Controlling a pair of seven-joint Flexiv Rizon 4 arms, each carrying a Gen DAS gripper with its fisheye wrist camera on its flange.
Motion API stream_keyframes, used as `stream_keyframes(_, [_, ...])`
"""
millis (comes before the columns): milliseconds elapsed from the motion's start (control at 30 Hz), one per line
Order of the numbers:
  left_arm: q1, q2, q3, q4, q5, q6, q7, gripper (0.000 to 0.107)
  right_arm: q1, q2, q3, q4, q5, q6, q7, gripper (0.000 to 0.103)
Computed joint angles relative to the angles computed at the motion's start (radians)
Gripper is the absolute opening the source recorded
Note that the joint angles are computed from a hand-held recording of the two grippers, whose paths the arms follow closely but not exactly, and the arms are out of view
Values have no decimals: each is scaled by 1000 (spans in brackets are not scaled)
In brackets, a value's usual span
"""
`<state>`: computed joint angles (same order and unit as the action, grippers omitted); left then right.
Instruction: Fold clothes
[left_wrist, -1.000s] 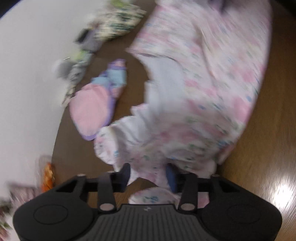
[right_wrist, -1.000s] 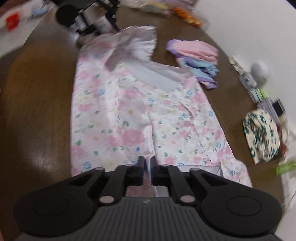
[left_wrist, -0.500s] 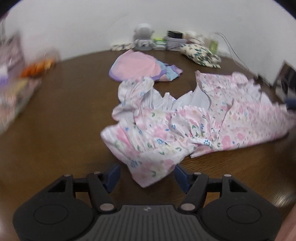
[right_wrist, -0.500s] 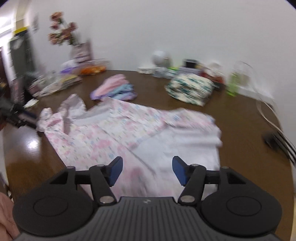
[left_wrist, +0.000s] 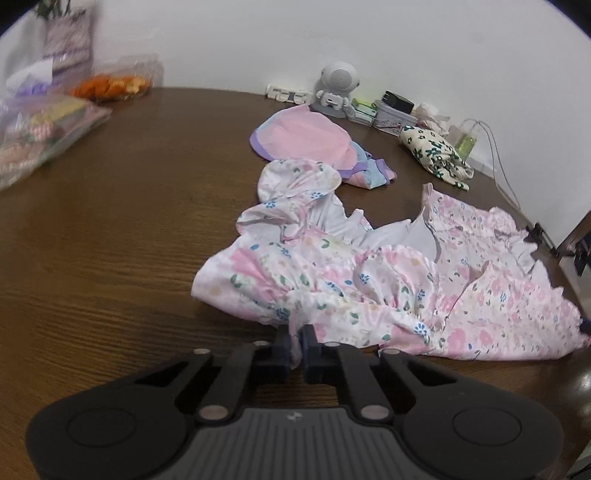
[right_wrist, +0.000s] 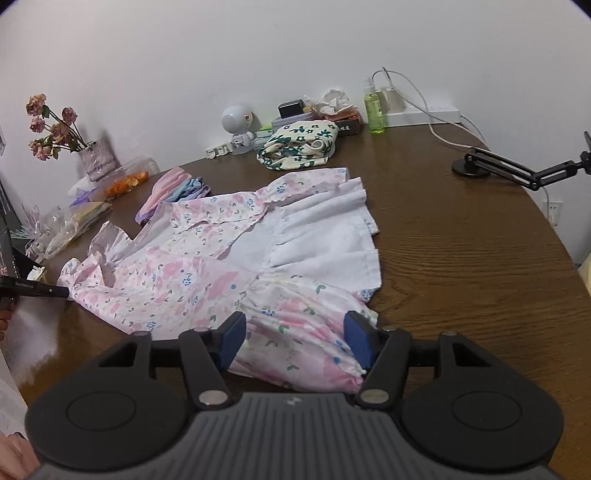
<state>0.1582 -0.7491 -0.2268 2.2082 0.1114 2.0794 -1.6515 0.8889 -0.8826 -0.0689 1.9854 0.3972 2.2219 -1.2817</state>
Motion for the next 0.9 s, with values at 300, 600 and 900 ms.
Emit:
stream_keyframes(300, [-285, 52, 229, 29, -181, 31, 166, 1, 97, 5, -175, -66, -55, -143, -127, 3])
stream_keyframes(600, [-399, 63, 285, 71, -342, 37, 291, 13, 38, -15, -201, -152, -225, -328, -84, 27])
stream_keyframes(900, [-121, 87, 2, -33, 38, 57, 271, 61, 22, 51, -185, -54, -145, -188, -38, 61])
